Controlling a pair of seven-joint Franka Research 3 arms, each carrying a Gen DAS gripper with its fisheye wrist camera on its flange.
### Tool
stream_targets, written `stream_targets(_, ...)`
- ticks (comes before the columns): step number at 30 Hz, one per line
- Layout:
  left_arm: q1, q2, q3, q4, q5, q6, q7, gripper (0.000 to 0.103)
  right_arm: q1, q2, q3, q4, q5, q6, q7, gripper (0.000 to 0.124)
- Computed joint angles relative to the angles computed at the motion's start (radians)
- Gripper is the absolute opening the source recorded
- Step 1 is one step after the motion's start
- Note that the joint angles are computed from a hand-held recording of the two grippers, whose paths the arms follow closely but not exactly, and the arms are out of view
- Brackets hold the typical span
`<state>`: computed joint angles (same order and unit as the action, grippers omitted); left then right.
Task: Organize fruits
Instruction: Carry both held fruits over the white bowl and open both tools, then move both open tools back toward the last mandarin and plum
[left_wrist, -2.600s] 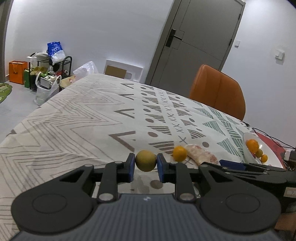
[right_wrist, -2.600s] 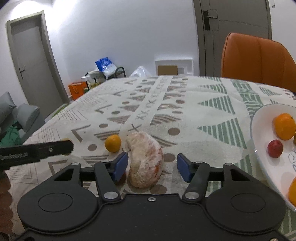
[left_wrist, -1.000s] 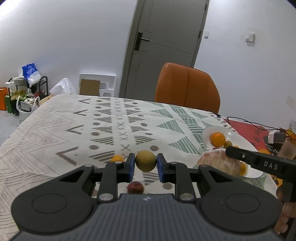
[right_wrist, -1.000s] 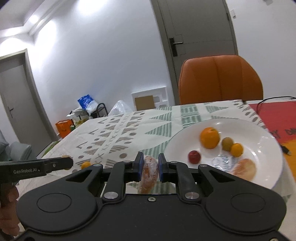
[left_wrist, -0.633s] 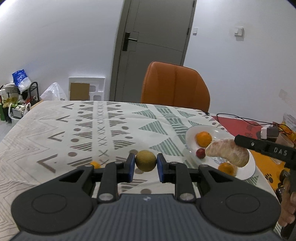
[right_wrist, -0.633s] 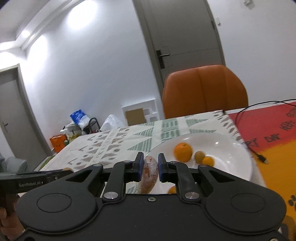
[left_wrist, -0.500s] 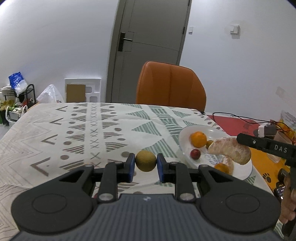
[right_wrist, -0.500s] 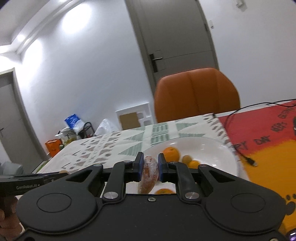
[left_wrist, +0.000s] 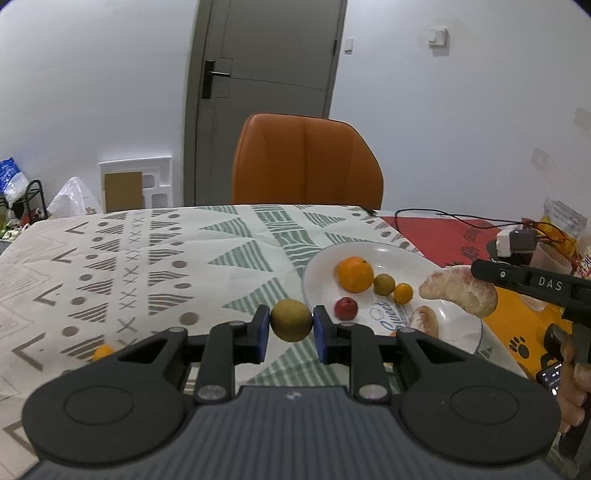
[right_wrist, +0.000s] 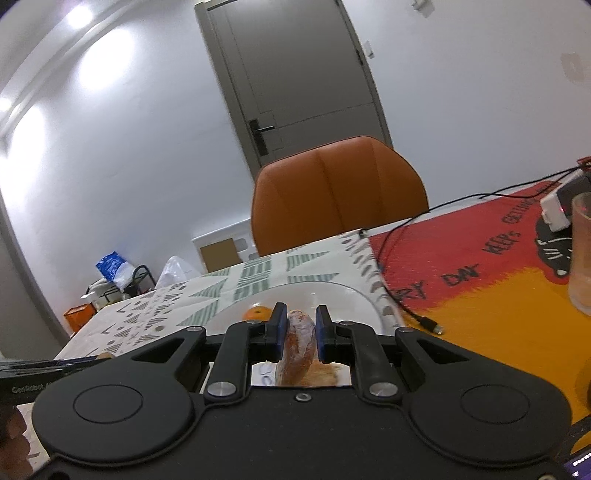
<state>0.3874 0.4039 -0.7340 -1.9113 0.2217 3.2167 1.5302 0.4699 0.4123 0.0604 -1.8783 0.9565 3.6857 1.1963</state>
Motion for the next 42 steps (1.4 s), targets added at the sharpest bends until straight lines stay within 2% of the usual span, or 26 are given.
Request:
stream_targets(15, -0.165, 0.077, 0.101, 0.130, -0.053, -0.065, 0.071, 0.024, -0.051, 0.035, -0.003, 0.008, -0.070, 0.008, 0.107, 0.016)
stream_targets(17, -0.181, 0.083, 0.111, 0.141, -0.063, -0.071, 0.082, 0.024, -0.067, 0.039, 0.007, 0.004, -0.113, 0.012, 0.143, 0.026)
stream_targets(23, -0.221, 0.084, 0.138, 0.157, -0.092, -0.084, 0.106, 0.024, -0.073, 0.017, 0.010, -0.039, -0.152, 0.019, 0.202, 0.026)
stream_targets(26, -0.247, 0.071, 0.168, 0.146, -0.097, -0.063, 0.106, 0.024, -0.070, 0.005, 0.009, -0.059, -0.162, 0.010, 0.216, 0.028)
stream_targets(30, -0.228, 0.055, 0.155, 0.128, -0.106, -0.063, 0.105, 0.026, -0.041, -0.005, -0.007, -0.065, -0.127, 0.000, 0.192, 0.042)
stream_targets(32, -0.221, 0.041, 0.158, 0.113, -0.108, -0.056, 0.102, 0.027, -0.017, -0.004, -0.017, -0.057, -0.092, 0.009, 0.156, 0.053)
stream_targets(35, -0.200, 0.018, 0.154, 0.085, -0.112, -0.053, 0.100, 0.028, 0.019, 0.003, -0.029, -0.031, -0.009, 0.024, 0.070, 0.062)
stream_targets(40, -0.172, -0.025, 0.157, 0.039, -0.122, -0.043, 0.085, 0.030, 0.012, 0.007, -0.001, -0.016, 0.003, 0.017, 0.039, 0.069)
stream_targets(42, -0.178, -0.045, 0.179, 0.020, -0.122, -0.035, 0.072, 0.037, 0.020, 0.009, 0.003, -0.008, 0.006, 0.015, 0.023, 0.073)
